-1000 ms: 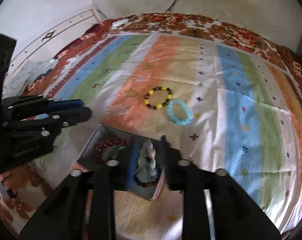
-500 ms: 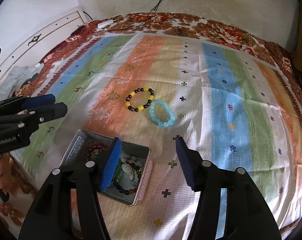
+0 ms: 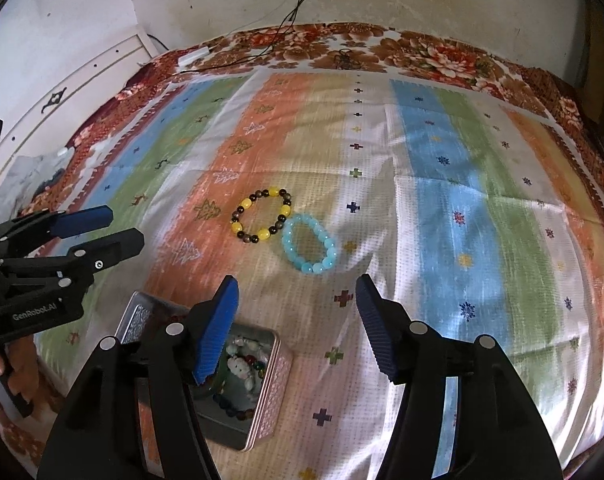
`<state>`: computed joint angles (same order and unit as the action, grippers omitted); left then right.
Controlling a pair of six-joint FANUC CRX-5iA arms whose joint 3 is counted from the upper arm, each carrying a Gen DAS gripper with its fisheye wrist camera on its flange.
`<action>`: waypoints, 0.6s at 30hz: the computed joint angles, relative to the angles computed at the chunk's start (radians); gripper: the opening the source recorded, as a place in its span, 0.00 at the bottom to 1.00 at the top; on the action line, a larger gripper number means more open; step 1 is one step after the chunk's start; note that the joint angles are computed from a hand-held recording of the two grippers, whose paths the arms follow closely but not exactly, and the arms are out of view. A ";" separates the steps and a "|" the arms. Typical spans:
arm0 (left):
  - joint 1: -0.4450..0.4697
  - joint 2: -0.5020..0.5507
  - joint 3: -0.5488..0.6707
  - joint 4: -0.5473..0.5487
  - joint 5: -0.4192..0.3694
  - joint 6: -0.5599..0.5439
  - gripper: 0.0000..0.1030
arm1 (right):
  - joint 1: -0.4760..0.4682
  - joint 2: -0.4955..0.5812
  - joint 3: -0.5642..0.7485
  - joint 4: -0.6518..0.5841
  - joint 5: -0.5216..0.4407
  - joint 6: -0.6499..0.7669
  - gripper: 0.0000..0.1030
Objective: Organize jewelry
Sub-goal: 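Move both open tools to the yellow-black and light-blue bracelets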
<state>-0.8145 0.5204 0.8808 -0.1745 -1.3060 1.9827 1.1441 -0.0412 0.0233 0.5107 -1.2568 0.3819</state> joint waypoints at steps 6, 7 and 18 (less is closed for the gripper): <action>0.025 0.019 0.016 0.019 -0.006 0.004 0.62 | -0.033 0.013 0.002 -0.014 0.010 0.004 0.59; 0.027 0.021 0.018 0.019 -0.007 0.006 0.62 | -0.038 0.017 0.004 -0.016 0.009 0.008 0.59; 0.044 0.113 0.136 0.025 -0.053 -0.031 0.70 | -0.085 0.050 0.023 -0.042 0.020 0.053 0.59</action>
